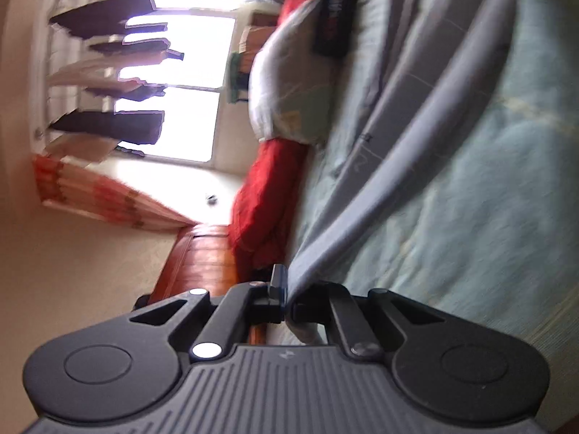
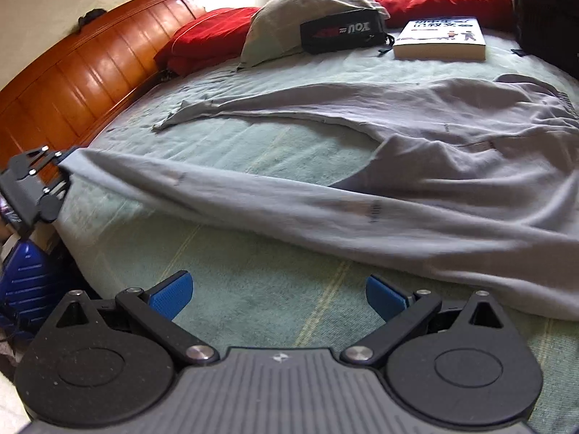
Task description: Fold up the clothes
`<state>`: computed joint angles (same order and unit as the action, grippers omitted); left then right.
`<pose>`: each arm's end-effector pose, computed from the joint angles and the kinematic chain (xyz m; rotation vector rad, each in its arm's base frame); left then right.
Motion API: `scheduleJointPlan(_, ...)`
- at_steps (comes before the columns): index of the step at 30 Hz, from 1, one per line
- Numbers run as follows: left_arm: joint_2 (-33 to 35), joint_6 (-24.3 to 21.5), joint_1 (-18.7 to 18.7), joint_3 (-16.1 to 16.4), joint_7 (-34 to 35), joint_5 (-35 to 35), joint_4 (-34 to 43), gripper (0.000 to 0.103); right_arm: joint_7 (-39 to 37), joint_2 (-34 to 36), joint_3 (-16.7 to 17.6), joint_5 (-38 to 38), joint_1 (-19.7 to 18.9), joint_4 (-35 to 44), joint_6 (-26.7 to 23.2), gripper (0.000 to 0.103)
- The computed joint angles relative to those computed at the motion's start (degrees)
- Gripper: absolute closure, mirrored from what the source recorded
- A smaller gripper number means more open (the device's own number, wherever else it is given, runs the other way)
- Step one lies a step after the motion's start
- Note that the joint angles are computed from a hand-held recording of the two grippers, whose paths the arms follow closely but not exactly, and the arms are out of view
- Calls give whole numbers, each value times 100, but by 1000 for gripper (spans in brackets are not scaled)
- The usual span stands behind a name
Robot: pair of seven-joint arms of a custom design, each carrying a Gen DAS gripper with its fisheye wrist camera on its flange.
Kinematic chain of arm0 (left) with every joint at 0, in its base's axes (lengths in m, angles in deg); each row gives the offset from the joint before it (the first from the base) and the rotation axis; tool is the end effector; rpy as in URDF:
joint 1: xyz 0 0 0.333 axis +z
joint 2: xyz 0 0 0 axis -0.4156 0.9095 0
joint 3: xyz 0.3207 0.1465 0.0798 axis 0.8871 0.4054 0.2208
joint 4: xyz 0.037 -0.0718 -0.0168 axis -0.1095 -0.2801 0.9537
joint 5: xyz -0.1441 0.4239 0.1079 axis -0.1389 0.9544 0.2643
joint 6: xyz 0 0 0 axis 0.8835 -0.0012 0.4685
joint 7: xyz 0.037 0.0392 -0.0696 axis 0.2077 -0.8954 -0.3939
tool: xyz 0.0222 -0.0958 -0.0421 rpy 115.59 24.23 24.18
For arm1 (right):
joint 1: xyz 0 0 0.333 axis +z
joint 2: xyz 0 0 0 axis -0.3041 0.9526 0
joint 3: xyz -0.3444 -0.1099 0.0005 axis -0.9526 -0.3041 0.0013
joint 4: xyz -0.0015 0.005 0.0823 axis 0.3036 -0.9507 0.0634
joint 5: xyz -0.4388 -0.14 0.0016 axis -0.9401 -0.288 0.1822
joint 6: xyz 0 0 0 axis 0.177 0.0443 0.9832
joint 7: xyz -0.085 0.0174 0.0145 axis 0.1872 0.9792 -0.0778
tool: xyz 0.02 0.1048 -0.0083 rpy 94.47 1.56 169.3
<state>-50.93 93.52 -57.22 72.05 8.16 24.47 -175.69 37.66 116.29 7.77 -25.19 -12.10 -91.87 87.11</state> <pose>0.6179 -0.3746 0.3176 -0.7127 1.5681 0.4004 0.7291 0.1892 0.3280 -2.0137 1.1681 0.0128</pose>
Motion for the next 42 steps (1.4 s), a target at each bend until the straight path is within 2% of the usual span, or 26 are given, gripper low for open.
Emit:
scheduleJointPlan(2,-69,-149,2,-4,-216,-131,-56,99,-60,14,26,59,-17,9,16,0)
scheduleJointPlan(3,-79,-42,55,-33,-201,-221,-81,99,-87,19,32,76,-17,5,30,0)
scheduleJointPlan(4,-89,74,109,-58,-178,-313,-107,92,-85,21,22,62,-2,-7,64,0)
scheduleJointPlan(8,188,397,186,-95,361,-619,-41,92,-64,7,2,41,14,-91,256,0)
scheduleJointPlan(11,333,480,139,-56,396,-776,-14,89,-57,9,-5,80,-18,-137,394,0)
scheduleJointPlan(12,327,513,131,-55,382,-851,-33,87,-67,21,-7,88,-21,-145,478,0)
scheduleJointPlan(14,217,626,123,-74,354,-947,-156,69,-47,81,-10,82,-34,-132,606,0)
scheduleJointPlan(16,88,734,123,-112,328,-1012,-280,61,3,173,9,51,-81,-71,574,0)
scheduleJointPlan(20,-185,889,160,-222,179,-1196,-521,52,-267,249,81,-33,-81,-87,766,0)
scheduleJointPlan(27,-487,311,209,-354,39,-1692,-856,51,-266,235,89,-822,165,-301,1537,0)
scheduleJointPlan(32,-727,457,271,-517,-597,-1900,-838,51,-86,224,241,-1046,63,-373,1724,0)
scheduleJointPlan(35,-733,986,267,-590,-963,-1745,-599,48,-34,162,331,-1065,-31,-429,1741,0)
scheduleJointPlan(37,-655,1547,272,-631,-1373,-1737,-354,43,-39,99,418,-944,-133,-471,1733,0)
scheduleJointPlan(42,-215,3493,314,-607,-1899,-1932,382,36,-95,-61,494,-317,-404,-509,1457,0)
